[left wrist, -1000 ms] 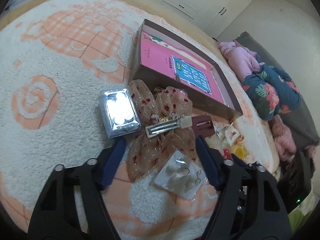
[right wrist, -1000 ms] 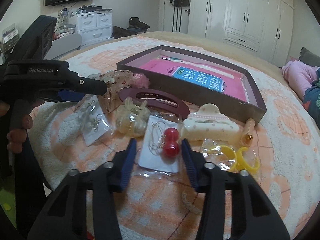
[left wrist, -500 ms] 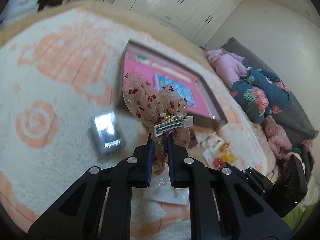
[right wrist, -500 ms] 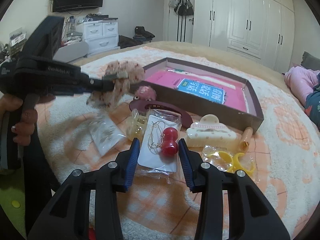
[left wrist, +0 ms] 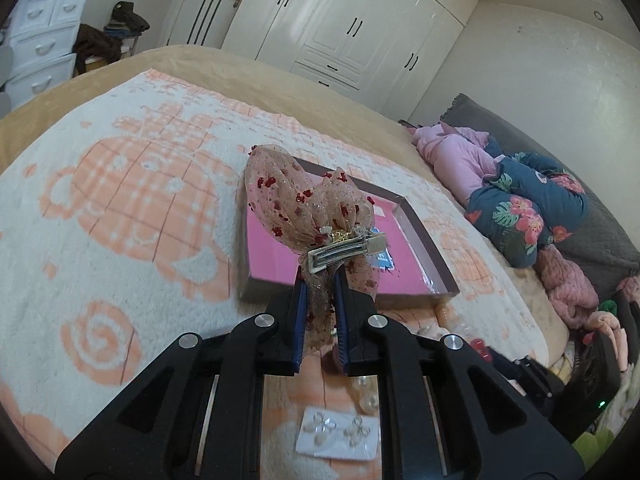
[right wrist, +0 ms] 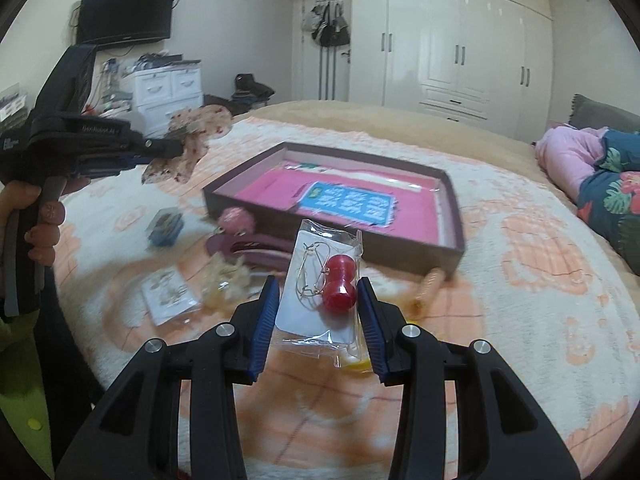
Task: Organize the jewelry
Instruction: 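Put the bow in the pink box with the left while the right drops the card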
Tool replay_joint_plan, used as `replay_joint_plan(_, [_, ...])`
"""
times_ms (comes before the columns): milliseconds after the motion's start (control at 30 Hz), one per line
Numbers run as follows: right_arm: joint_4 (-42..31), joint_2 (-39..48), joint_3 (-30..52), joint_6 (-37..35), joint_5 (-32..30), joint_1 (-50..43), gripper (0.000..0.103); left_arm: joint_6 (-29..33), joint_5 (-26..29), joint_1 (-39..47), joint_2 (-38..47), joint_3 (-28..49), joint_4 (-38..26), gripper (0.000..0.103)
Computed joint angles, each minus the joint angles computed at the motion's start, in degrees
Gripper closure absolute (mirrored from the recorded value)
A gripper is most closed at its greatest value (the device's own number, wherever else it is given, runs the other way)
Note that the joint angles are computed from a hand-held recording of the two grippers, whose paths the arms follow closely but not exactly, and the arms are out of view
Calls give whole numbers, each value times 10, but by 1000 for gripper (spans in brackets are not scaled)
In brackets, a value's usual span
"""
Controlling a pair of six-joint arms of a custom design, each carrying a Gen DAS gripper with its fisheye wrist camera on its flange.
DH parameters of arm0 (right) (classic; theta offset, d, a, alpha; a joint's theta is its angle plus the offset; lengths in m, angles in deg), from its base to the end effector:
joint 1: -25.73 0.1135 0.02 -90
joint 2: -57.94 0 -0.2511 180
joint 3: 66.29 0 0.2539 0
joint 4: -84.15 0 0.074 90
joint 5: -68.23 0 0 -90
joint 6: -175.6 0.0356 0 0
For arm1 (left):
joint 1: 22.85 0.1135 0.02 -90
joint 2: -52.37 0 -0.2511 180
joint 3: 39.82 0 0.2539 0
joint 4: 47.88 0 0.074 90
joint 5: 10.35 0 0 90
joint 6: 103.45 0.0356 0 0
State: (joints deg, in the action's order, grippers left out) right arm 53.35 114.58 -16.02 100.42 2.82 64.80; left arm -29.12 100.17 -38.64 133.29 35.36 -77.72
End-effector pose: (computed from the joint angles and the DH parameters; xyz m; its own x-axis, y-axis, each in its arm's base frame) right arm 0.1794 0.1265 0.2308 -0.5342 -0.1341 -0.8346 -0.1852 0.9819 -0.0392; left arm 0.3048 -0.0992 0.2736 -0.6820 -0.0700 -0.7280 0.3583 0.8358 -0.4160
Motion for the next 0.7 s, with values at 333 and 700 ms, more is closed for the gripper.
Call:
replay_joint_plan(333, [23, 14, 31, -61, -32, -109, 65, 5, -26, -33, 76, 55, 15, 96])
replay_joint_plan(700, [62, 109, 107, -92, -87, -204, 65, 13, -48, -53, 143, 113, 3, 96])
